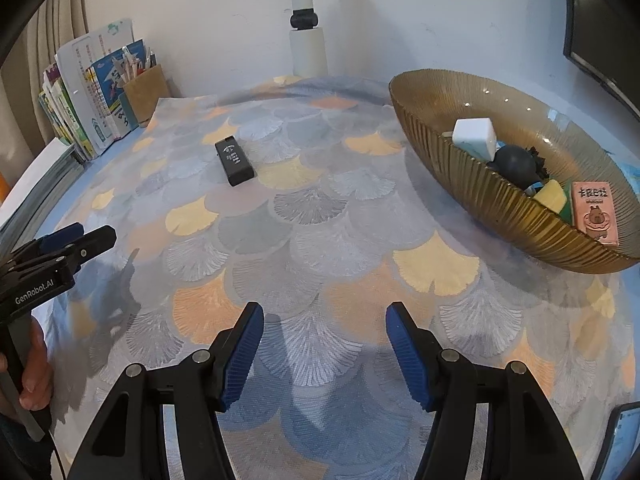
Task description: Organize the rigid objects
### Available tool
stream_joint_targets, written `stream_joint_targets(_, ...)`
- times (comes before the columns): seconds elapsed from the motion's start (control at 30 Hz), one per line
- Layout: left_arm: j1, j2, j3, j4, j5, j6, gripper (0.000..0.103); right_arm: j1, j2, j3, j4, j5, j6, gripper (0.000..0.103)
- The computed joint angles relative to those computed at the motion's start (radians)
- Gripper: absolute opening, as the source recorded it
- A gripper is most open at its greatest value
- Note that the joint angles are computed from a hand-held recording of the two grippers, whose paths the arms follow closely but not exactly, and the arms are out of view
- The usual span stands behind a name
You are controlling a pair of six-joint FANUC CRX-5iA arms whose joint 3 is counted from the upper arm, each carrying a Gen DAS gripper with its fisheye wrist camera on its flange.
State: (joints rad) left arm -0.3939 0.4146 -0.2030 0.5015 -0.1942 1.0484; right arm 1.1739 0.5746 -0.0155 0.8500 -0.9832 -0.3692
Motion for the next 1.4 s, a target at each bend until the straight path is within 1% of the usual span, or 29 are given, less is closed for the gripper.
stream_joint_targets(0.07, 0.004, 0.002, 0.005, -0.008, -0.01, 0.012, 0.078, 0.002, 0.002, 0.005, 0.001, -0.006, 0.015, 0.062)
stream_joint_targets(0.13, 0.013, 0.01, 0.035, -0.068, -0.051, 0.075, 0.078, -0.004, 0.006, 0.028, -0.028, 0.004, 0.056, 0.062)
stream_joint_targets(0.17, 0.019, 0.017, 0.065, -0.118, -0.089, 0.128, 0.078, -0.009, 0.006, 0.043, -0.045, 0.017, 0.08, 0.062)
stream_joint_targets(0.2, 0.025, 0.027, 0.112, -0.197, -0.141, 0.205, 0.078, -0.017, 0.01, 0.066, -0.059, 0.023, 0.113, 0.062)
stream_joint_targets(0.23, 0.028, 0.034, 0.147, -0.238, -0.174, 0.244, 0.078, -0.024, 0.021, 0.104, -0.076, 0.013, 0.162, 0.062)
stream_joint_targets(0.27, 0.032, 0.037, 0.167, -0.242, -0.19, 0.25, 0.078, -0.03, 0.034, 0.137, -0.09, 0.002, 0.198, 0.062)
stream_joint_targets(0.33, 0.037, 0.048, 0.195, -0.219, -0.208, 0.235, 0.078, -0.055, 0.074, 0.24, -0.153, -0.018, 0.32, 0.062)
stream_joint_targets(0.37, 0.04, 0.064, 0.229, -0.226, -0.23, 0.242, 0.077, -0.071, 0.097, 0.29, -0.185, -0.017, 0.372, 0.062)
stream_joint_targets(0.43, 0.033, 0.089, 0.294, -0.34, -0.246, 0.34, 0.078, -0.104, 0.162, 0.403, -0.237, -0.036, 0.448, 0.062)
stream_joint_targets(0.47, 0.025, 0.102, 0.333, -0.428, -0.258, 0.417, 0.078, -0.111, 0.188, 0.443, -0.241, -0.053, 0.459, 0.062)
stream_joint_targets(0.5, 0.022, 0.115, 0.354, -0.475, -0.256, 0.458, 0.078, -0.119, 0.218, 0.486, -0.237, -0.069, 0.467, 0.062)
stream_joint_targets(0.6, 0.03, 0.132, 0.342, -0.455, -0.212, 0.455, 0.077, -0.14, 0.283, 0.57, -0.206, -0.074, 0.483, 0.062)
stream_joint_targets(0.63, 0.029, 0.138, 0.347, -0.475, -0.213, 0.474, 0.077, -0.146, 0.306, 0.604, -0.199, -0.081, 0.495, 0.062)
stream_joint_targets(0.67, 0.024, 0.15, 0.377, -0.524, -0.251, 0.52, 0.077, -0.156, 0.331, 0.644, -0.205, -0.085, 0.521, 0.062)
stream_joint_targets(0.7, 0.023, 0.155, 0.388, -0.525, -0.267, 0.517, 0.077, -0.164, 0.348, 0.674, -0.217, -0.088, 0.544, 0.062)
stream_joint_targets(0.73, 0.024, 0.15, 0.376, -0.513, -0.245, 0.505, 0.077, -0.172, 0.361, 0.698, -0.23, -0.085, 0.567, 0.062)
stream_joint_targets(0.77, 0.021, 0.145, 0.371, -0.531, -0.233, 0.521, 0.077, -0.18, 0.372, 0.716, -0.238, -0.077, 0.583, 0.062)
stream_joint_targets(0.8, 0.016, 0.144, 0.376, -0.557, -0.235, 0.536, 0.077, -0.188, 0.383, 0.731, -0.243, -0.07, 0.597, 0.062)
stream_joint_targets(0.87, 0.014, 0.147, 0.377, -0.546, -0.238, 0.506, 0.077, -0.196, 0.407, 0.765, -0.239, -0.074, 0.616, 0.062)
stream_joint_targets(1.0, 0.02, 0.143, 0.357, -0.492, -0.22, 0.451, 0.077, -0.195, 0.429, 0.784, -0.21, -0.076, 0.6, 0.062)
stream_joint_targets(1.13, 0.023, 0.141, 0.35, -0.482, -0.212, 0.452, 0.077, -0.189, 0.469, 0.847, -0.197, -0.113, 0.629, 0.062)
stream_joint_targets(1.2, 0.023, 0.141, 0.349, -0.482, -0.211, 0.451, 0.077, -0.188, 0.467, 0.843, -0.196, -0.113, 0.621, 0.062)
stream_joint_targets(1.27, 0.025, 0.142, 0.348, -0.476, -0.208, 0.444, 0.077, -0.185, 0.459, 0.83, -0.191, -0.133, 0.592, 0.062)
stream_joint_targets(1.3, 0.024, 0.14, 0.347, -0.482, -0.206, 0.451, 0.077, -0.182, 0.439, 0.796, -0.184, -0.132, 0.554, 0.062)
stream_joint_targets(1.33, 0.022, 0.139, 0.349, -0.495, -0.205, 0.461, 0.077, -0.18, 0.408, 0.742, -0.172, -0.107, 0.513, 0.062)
stream_joint_targets(1.37, 0.019, 0.138, 0.349, -0.499, -0.202, 0.454, 0.077, -0.177, 0.366, 0.665, -0.143, -0.072, 0.457, 0.062)
stream_joint_targets(1.4, 0.016, 0.138, 0.344, -0.476, -0.197, 0.416, 0.077, -0.173, 0.333, 0.603, -0.107, -0.069, 0.403, 0.062)
